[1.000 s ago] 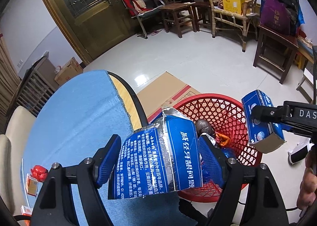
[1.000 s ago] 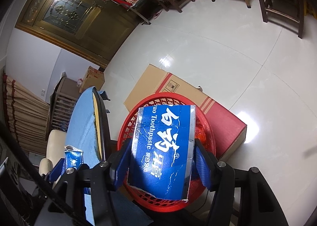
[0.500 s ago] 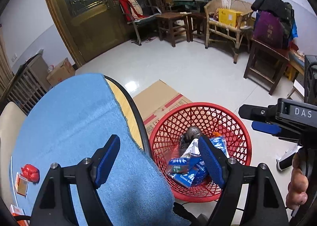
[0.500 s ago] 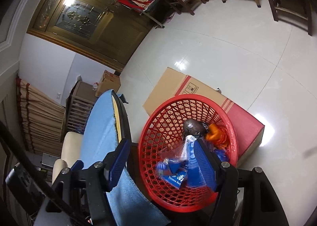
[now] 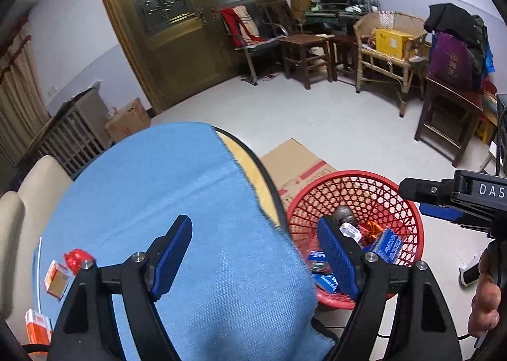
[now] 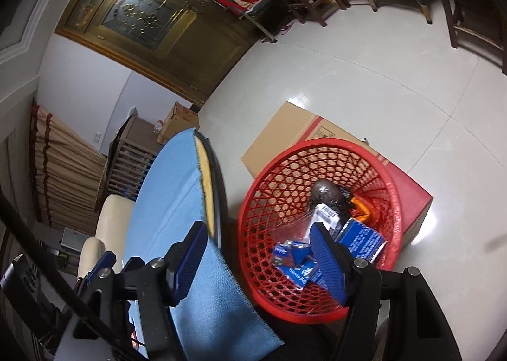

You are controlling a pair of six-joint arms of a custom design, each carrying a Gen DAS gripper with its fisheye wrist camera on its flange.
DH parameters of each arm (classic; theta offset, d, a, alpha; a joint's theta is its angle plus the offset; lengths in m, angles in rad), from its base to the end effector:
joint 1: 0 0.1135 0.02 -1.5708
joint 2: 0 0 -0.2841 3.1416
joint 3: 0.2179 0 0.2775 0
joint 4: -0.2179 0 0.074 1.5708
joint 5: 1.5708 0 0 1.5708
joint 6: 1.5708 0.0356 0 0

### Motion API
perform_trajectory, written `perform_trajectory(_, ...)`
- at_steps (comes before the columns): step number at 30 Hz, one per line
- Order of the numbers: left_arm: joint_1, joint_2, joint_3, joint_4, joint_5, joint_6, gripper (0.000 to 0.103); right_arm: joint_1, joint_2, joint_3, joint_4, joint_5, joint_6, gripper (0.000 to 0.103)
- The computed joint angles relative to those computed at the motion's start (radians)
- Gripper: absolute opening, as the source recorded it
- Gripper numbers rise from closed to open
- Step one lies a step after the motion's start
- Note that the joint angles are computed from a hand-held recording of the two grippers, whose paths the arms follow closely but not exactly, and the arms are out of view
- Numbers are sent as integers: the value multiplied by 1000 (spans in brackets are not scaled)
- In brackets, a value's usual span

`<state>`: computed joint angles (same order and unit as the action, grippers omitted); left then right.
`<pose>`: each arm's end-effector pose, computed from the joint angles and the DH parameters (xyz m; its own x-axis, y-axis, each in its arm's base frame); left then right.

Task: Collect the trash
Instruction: 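Move both open tools back over the table toward the red bag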

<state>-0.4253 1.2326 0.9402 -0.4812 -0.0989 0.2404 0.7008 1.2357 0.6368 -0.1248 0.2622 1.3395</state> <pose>0.2572 -0.1126 0.2844 -0.5357 0.5028 -0.6784 0.4878 0.8401 0.2373 0.2088 0.1641 0.2068 -0.5777 0.7426 -0.3388 0.3839 0.6135 0.6901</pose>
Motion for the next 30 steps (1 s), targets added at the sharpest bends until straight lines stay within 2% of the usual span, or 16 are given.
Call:
perform_trajectory(9, 138, -141, -38, -30, 54, 21, 81, 117, 81, 143, -66, 77, -24, 70)
perform_trajectory(17, 348, -232, -77, -41, 180, 71, 81, 224, 198, 328, -163, 146, -59, 70)
perform_trajectory(24, 596, -227, -106, -23, 326, 136, 81, 284, 357, 530, -254, 146, -105, 70)
perform_trajectory(30, 862, -85, -104, 20, 434, 203, 81, 302, 553, 768, -348, 91, -175, 70)
